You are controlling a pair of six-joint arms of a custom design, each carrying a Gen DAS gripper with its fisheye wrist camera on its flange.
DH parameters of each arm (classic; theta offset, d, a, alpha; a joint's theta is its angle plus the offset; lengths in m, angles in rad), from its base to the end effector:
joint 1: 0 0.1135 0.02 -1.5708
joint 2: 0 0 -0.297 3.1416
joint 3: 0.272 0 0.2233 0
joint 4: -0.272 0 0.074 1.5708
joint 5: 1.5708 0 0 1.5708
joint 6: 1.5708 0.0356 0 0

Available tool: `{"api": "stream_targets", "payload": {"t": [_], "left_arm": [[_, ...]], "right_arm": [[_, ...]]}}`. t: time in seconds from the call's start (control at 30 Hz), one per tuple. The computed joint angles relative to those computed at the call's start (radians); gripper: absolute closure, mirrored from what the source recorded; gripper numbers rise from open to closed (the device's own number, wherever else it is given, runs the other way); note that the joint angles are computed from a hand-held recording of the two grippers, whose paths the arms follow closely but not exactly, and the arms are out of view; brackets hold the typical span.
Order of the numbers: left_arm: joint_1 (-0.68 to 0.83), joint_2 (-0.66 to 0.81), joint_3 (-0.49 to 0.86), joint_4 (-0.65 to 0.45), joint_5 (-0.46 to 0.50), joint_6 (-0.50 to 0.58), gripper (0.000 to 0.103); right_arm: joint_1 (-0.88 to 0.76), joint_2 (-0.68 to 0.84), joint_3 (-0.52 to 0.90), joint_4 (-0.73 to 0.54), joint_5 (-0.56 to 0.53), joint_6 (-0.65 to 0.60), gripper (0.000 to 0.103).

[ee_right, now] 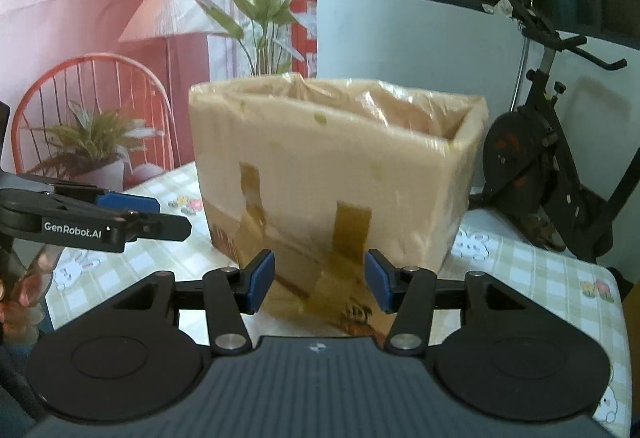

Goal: Organize snacks
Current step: 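Move both grippers back to the table toward the remaining packets, then grasp the gold foil packet with the right gripper while the left grasps the yellow candy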

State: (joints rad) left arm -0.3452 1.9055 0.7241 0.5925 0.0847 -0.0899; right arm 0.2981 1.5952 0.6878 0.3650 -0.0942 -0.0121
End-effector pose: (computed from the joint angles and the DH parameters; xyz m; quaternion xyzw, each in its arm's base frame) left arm 0.3243 -0.1198 0.1570 0.1320 0.8714 -0.1381 0.4519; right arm 0.2865 0.0915 0.2214 -0.1572 0.8557 0.1106 0.4804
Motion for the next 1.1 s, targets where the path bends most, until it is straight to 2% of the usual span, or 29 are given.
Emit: {"api": "stream_targets", "payload": {"t": [0.43,0.6,0.8,1.1], "left_arm": [[-0.085,0.073,-0.028,0.0,0.034,0.004,0.041],[-0.118,0.107,-0.014,-0.019,0.047,0.014,0.041],[-0.123,0.133,0.008,-0.051,0.054,-0.004,0.041],[-0.111,0.143,0.02,-0.066,0.076,-0.018,0.041]], "right_arm": [[-0.103,0.014,-0.206,0.115,-0.07,-0.038,0.05],[-0.135,0.015,-0.266,0.106,-0.093,-0.074,0.05],[-0.104,0.024,-0.328,0.093,-0.07,-0.139,0.05],[-0.073,0.016,-0.339,0.055,-0.034,-0.138,0.046]]}}
